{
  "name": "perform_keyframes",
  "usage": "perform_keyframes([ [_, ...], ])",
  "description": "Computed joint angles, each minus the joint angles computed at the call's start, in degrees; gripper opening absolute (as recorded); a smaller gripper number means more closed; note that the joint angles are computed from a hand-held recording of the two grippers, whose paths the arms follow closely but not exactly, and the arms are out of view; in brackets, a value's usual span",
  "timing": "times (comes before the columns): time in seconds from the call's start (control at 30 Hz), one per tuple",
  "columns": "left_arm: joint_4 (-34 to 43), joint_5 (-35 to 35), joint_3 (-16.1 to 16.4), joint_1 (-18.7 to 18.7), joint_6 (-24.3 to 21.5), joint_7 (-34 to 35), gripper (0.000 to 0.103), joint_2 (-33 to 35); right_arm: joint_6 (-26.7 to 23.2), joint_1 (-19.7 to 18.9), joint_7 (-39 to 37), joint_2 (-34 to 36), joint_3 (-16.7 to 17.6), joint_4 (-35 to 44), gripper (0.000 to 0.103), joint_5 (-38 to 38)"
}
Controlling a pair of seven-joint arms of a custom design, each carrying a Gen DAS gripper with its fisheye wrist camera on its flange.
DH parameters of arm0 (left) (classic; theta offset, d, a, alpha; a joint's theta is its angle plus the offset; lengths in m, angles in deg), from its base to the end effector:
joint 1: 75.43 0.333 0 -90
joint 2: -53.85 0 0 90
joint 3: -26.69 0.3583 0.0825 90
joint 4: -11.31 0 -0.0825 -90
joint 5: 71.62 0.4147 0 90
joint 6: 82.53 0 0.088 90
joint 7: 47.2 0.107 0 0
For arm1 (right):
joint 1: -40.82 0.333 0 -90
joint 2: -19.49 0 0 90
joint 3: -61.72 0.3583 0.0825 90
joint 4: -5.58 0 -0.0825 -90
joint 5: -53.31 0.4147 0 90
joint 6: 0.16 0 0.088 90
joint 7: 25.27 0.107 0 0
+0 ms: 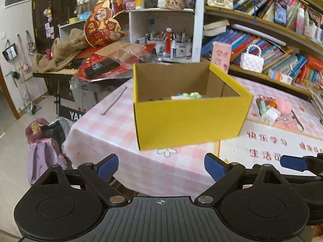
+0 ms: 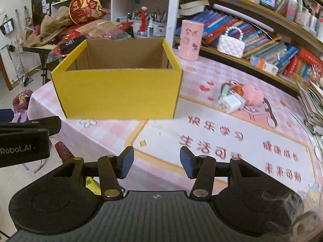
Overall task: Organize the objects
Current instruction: 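Withdraw both tools from the yellow box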
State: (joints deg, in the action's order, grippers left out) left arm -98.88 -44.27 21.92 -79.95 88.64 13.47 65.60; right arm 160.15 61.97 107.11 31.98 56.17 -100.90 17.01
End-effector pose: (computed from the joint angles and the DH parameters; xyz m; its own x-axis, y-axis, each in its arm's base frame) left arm 0.6700 -0.1382 0.5087 -0.0809 -0.9967 0.0021 -0.6371 0.0501 -0.7692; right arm 0.6585 0.2180 0.5062 0.0371 -0.9972 0.0652 -0.6878 -0.0728 -0.7222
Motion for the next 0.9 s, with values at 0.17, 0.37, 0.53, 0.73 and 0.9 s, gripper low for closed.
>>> perform_keyframes([
  [0.17, -1.7, -6.2, -3.6, 2.4, -0.3, 7.1, 0.094, -0.8, -1.9, 0.0, 4.3, -2.5, 0.0, -3.2, 0.051, -1.9],
  [0.37, -2.5, -15.2, -7.3, 4.4, 0.0, 17.4, 0.097, -1.0, -6.5, -1.4, 9.9, -4.4, 1.6, -4.7, 0.06, -5.5],
  [0.53, -1.3, -21.0, -9.2, 4.7, -1.6, 24.4, 0.098, -0.1, -9.7, -2.8, 12.5, -5.4, 2.9, -5.2, 0.067, -7.1],
  [0.73, 0.1, -26.3, -11.1, 4.6, -2.5, 31.2, 0.098, 1.2, -11.8, -4.3, 14.4, -6.3, 3.7, -6.0, 0.07, -8.0],
  [0.9, 2.2, -28.5, -11.8, 3.7, -3.8, 34.5, 0.098, 2.7, -13.0, -5.5, 15.9, -6.9, 3.9, -6.6, 0.074, -8.6],
])
